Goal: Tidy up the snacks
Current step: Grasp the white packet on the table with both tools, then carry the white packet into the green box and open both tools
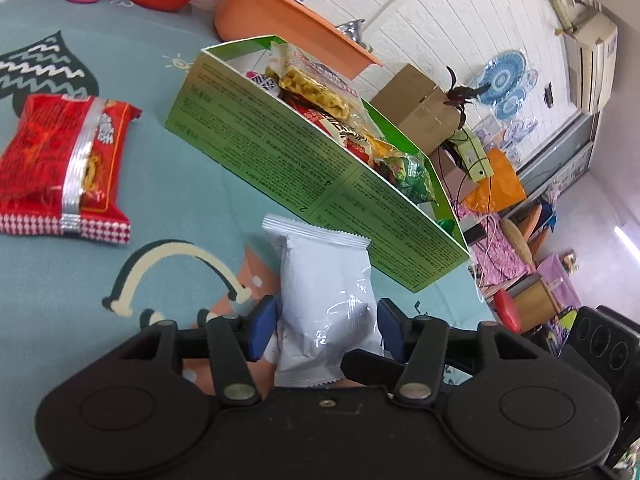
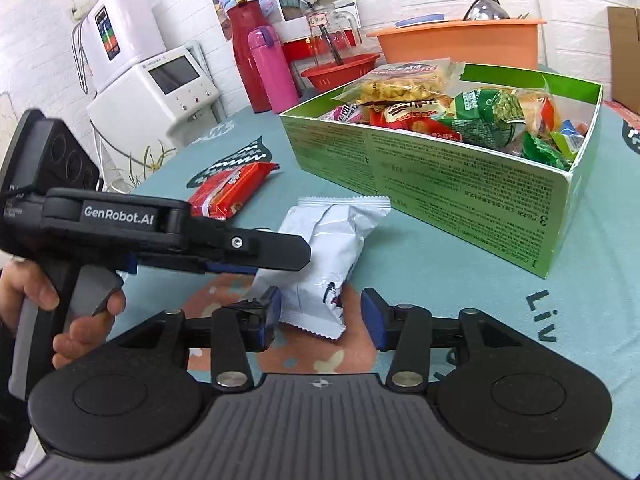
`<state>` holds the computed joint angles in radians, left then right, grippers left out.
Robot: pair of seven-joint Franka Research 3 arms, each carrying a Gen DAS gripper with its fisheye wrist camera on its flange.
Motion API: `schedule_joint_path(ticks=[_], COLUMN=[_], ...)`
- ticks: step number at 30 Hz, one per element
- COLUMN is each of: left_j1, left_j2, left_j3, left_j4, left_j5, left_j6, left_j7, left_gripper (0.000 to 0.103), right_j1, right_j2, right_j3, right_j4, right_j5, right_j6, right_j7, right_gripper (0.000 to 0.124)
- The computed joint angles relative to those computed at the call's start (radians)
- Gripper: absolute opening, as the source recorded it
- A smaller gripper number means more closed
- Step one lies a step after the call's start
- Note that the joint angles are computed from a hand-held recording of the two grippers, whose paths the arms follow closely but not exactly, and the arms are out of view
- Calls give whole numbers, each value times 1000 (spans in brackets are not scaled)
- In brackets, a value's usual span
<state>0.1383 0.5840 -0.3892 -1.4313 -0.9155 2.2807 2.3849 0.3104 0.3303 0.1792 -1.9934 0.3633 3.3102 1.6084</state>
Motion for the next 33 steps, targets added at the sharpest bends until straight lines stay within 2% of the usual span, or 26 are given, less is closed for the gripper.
schedule_joint_path(ticks=[6,7,8,9,10,11,12,13,16,19,24,26,28,33], left_j1=[-12,-14,-17,-24,-26,-24,-22,-19,-5,-9,-56,-79,-104,-158], left_j2=[-12,-11,-15,-23,-31,-41,-54,-69,-99,-122,-99,-69,-24,119], left_j3=[0,-2,-4,-4,-7,-12,-15,-19,-30,-29,-19,-21,-24,-49], left_j4=[-13,-14,-23,-39,-52,-66,-82,-98,-120,-117,-28,29,103,322], left_j5=[4,2,-3,-5,-8,-15,-22,-33,-90,-152,-182,-170,-139,-21], left_j6=[27,36,54,86,101,109,117,123,113,107,102,104,105,96], left_j7=[-15,-13,-7,-2,6,15,26,45,107,166,202,193,168,81], left_gripper=[79,79,70,61,56,52,50,50,50,50,50,50,50,50], right_j1=[-20,-5,-11,1,48,128,180,199,181,225,185,191,194,119], right_j2=[10,12,15,16,13,6,-1,-9,-41,-63,-64,-54,-37,1], right_j3=[26,11,18,7,-38,-119,-172,-191,-168,-205,-177,-188,-199,-163], right_j4=[-1,2,2,-1,-2,-2,-4,-11,-46,-63,-45,-20,14,69], right_j5=[0,4,0,-8,8,32,42,45,47,96,146,196,244,243], right_j6=[35,35,35,46,43,33,26,27,67,128,216,233,247,277], right_j7=[20,24,26,31,21,13,4,-2,-18,-73,-154,-209,-264,-274], right_gripper=[77,71,59,56,55,54,54,54,53,53,53,53,53,53])
